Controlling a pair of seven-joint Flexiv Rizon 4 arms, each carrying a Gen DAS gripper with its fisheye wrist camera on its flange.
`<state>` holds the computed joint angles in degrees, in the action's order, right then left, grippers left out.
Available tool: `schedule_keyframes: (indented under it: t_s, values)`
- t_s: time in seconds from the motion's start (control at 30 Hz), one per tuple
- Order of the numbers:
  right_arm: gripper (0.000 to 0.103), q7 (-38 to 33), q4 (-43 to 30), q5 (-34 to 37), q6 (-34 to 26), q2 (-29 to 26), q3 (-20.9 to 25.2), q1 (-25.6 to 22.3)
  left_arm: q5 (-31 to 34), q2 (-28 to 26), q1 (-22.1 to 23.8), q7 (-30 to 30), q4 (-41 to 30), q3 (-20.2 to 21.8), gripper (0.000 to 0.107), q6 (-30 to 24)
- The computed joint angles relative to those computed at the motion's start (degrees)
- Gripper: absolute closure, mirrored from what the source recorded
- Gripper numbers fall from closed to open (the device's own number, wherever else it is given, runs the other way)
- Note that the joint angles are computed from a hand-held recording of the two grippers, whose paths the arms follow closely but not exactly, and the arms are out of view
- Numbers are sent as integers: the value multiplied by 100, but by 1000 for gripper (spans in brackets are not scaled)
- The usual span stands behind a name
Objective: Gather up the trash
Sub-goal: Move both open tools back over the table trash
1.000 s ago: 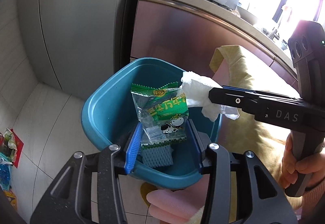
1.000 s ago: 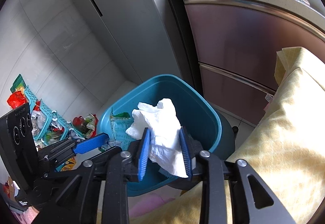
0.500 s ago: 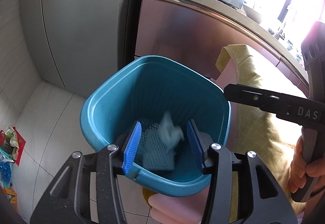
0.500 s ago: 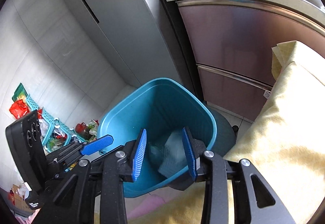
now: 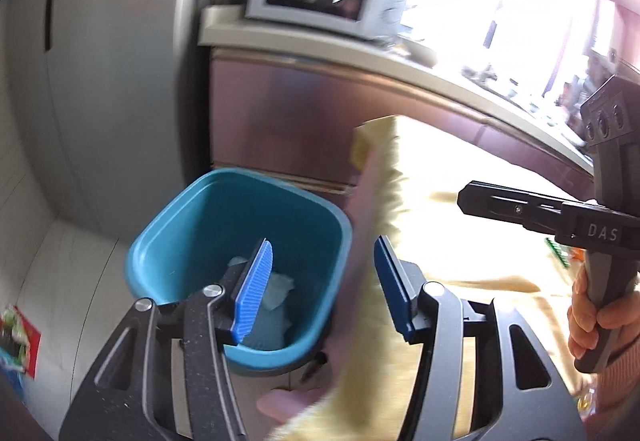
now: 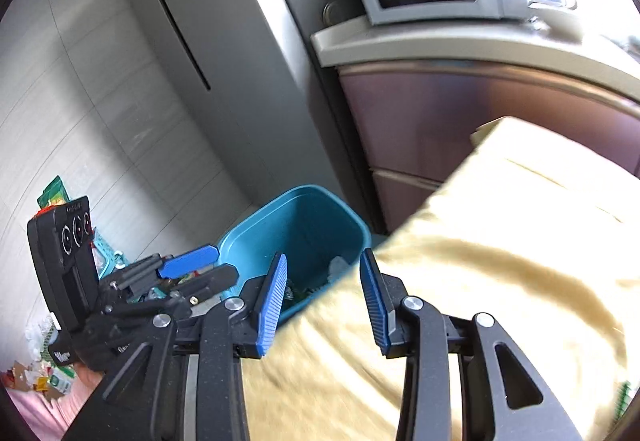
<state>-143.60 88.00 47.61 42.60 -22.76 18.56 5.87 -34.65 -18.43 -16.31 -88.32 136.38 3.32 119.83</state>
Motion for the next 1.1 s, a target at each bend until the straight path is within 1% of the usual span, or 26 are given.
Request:
schedule_keyframes:
  t_s: [0.1, 0.23, 0.3, 0.37, 0.4, 0.53, 0.6, 0.73, 0.83, 0.9, 0.97, 1.03, 1.1]
  values:
    - [65, -241, 127, 284, -52, 220, -34, -297, 313, 35, 28, 47, -162, -145, 53, -23]
    - [63, -526, 343, 655, -53, 526, -216, -599, 783, -36, 48, 35, -525, -361, 53, -191]
    - [63, -630, 451, 817, -51, 652, -345, -721, 1018, -146, 53, 45, -795, -470, 53, -333]
    - [62, -674, 560, 944, -11, 764, -493, -833, 1433, -266, 284, -100, -1091, -744, 53, -543]
    - [62, -689, 611, 989, 5, 805, -566, -885, 1576, -351, 319, -130, -1256, -815, 53, -637]
    - [62, -659, 783, 1091, 116, 917, -820, -1064, 1831, -653, 139, -146, -1833, -895, 53, -966]
    - [61, -653, 824, 1149, 164, 940, -932, -1175, 1998, -855, 180, -142, -2202, -1077, 53, -1178]
    - [60, -528, 895, 1276, 662, 923, -1117, -1356, 2318, -1278, 345, -3, -2927, -1460, 54, -1607]
    - [60, -364, 928, 1253, 1074, 827, -1225, -1501, 2386, -1605, 241, 193, -3551, -1531, 55, -2014]
    - [59, -246, 984, 1158, 1414, 776, -1268, -1595, 2378, -1834, 137, 333, -3999, -1509, 56, -2302]
    - [58, -102, 955, 1092, 1644, 657, -1311, -1738, 2341, -2071, -76, 433, -4490, -1332, 57, -2613]
    - [56, 16, 872, 1058, 1756, 515, -1329, -1944, 2276, -2308, -84, 562, -4916, -1409, 58, -2941]
    - [54, 271, 795, 879, 2015, 351, -1367, -2043, 2200, -2538, -170, 606, -5331, -1344, 60, -3247]
